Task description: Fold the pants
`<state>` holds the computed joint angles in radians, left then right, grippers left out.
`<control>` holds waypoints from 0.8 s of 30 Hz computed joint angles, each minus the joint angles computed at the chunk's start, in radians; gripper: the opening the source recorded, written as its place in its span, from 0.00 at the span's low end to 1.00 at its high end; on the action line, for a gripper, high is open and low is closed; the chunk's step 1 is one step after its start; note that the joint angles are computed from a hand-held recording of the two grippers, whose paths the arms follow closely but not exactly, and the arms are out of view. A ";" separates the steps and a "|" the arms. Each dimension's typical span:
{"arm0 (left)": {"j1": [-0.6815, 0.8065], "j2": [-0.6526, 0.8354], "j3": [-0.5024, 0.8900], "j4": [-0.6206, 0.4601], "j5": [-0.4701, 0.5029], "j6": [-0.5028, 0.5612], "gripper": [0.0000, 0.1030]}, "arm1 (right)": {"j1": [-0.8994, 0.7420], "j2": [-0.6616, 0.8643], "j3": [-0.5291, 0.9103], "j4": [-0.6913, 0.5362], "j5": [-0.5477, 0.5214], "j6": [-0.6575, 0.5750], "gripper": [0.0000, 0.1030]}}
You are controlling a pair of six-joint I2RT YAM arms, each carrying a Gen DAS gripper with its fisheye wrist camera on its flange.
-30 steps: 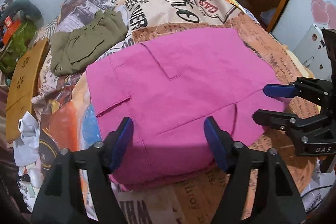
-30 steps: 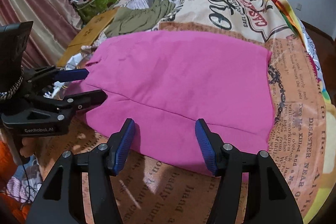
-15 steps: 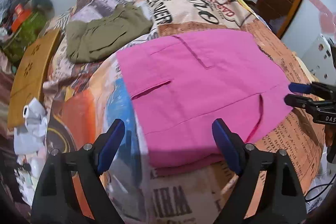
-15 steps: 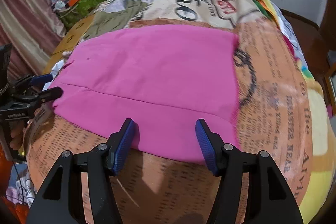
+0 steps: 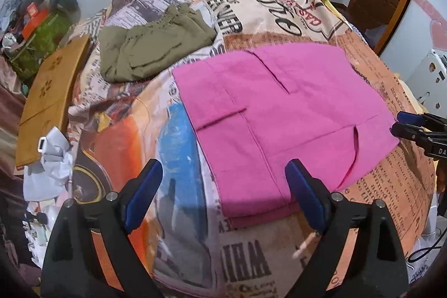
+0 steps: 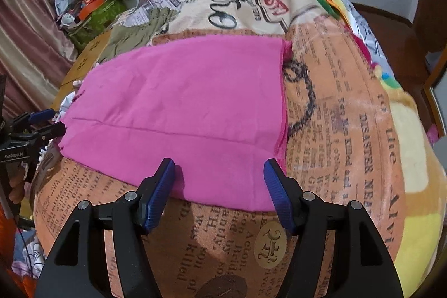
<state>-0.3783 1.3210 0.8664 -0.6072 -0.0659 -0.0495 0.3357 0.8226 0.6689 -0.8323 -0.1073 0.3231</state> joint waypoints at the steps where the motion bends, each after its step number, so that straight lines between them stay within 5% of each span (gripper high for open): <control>1: 0.005 -0.001 0.010 -0.003 0.000 0.003 0.88 | -0.005 0.007 0.012 0.003 0.001 -0.008 0.60; 24: 0.119 0.356 0.369 0.043 -0.003 0.042 0.88 | -0.226 0.309 0.150 0.221 -0.032 -0.164 0.60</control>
<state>-0.2589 1.6772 1.2353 -0.5638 -0.0684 -0.0071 0.1096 1.1312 0.8186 -0.6113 -0.1393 0.1592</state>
